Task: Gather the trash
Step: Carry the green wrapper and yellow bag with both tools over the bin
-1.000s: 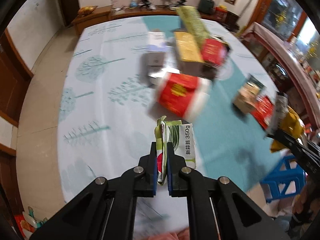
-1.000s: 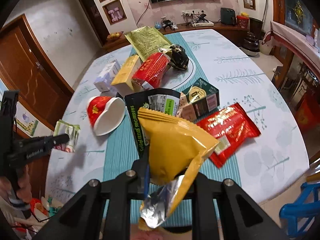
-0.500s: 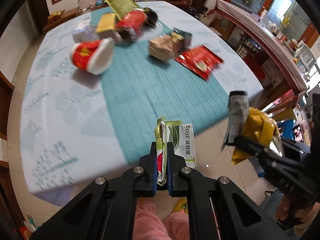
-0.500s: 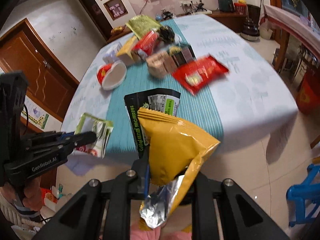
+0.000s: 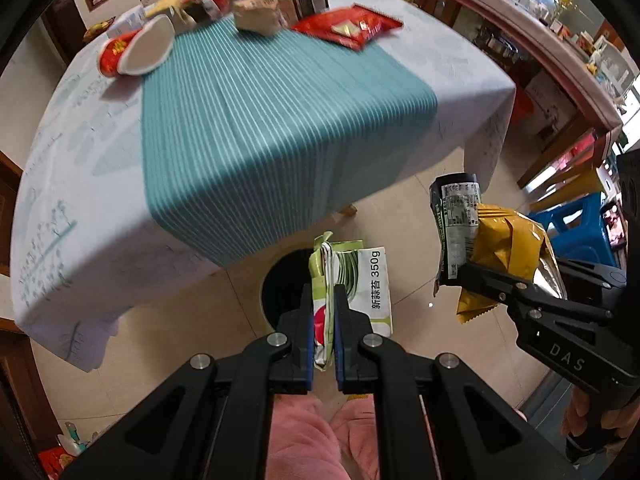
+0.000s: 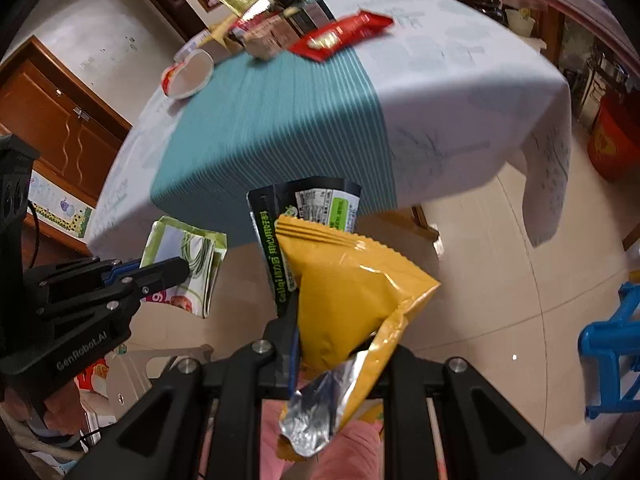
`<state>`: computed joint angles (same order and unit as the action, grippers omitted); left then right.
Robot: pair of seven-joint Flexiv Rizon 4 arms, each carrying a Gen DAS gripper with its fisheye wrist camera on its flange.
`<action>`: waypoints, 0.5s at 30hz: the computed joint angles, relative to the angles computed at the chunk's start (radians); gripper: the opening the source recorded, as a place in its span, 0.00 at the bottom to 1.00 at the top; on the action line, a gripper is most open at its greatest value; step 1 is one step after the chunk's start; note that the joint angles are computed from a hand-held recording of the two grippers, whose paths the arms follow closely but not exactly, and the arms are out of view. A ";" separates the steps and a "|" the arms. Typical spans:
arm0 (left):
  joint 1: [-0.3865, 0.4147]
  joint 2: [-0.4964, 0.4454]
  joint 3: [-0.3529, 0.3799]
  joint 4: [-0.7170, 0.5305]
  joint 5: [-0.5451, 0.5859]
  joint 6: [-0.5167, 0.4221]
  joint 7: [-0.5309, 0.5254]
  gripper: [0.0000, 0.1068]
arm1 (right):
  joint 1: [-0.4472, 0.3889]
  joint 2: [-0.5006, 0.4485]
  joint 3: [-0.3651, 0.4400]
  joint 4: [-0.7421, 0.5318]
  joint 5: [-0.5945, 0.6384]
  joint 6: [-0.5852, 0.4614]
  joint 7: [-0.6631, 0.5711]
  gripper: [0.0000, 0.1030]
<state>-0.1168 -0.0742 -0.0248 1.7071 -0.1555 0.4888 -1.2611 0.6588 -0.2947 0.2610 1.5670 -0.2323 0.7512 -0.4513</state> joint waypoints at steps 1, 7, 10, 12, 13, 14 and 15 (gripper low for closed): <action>-0.002 0.000 0.000 0.014 0.000 0.012 0.001 0.05 | -0.001 0.002 0.000 0.019 0.005 0.014 0.013 0.17; -0.006 -0.023 0.003 0.115 -0.020 0.122 0.021 0.05 | -0.004 -0.035 -0.001 0.082 0.033 0.105 0.074 0.17; -0.007 -0.047 0.002 0.165 -0.019 0.181 0.032 0.05 | 0.001 -0.076 -0.007 0.106 0.028 0.161 0.099 0.17; -0.006 -0.069 0.002 0.196 -0.022 0.217 0.041 0.05 | 0.003 -0.111 -0.011 0.122 0.035 0.211 0.119 0.17; -0.006 -0.082 0.002 0.212 -0.022 0.238 0.045 0.05 | 0.005 -0.130 -0.014 0.130 0.038 0.234 0.131 0.17; -0.005 -0.092 0.001 0.225 -0.023 0.252 0.049 0.05 | 0.007 -0.149 -0.017 0.137 0.039 0.252 0.139 0.17; -0.004 -0.109 0.002 0.240 -0.020 0.271 0.053 0.05 | 0.008 -0.166 -0.020 0.141 0.039 0.265 0.145 0.17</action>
<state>-0.1213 -0.1829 -0.0230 1.9470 -0.1757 0.7600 -1.2078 0.6664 -0.4603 0.2411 1.7082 -0.1929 1.0164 -0.3060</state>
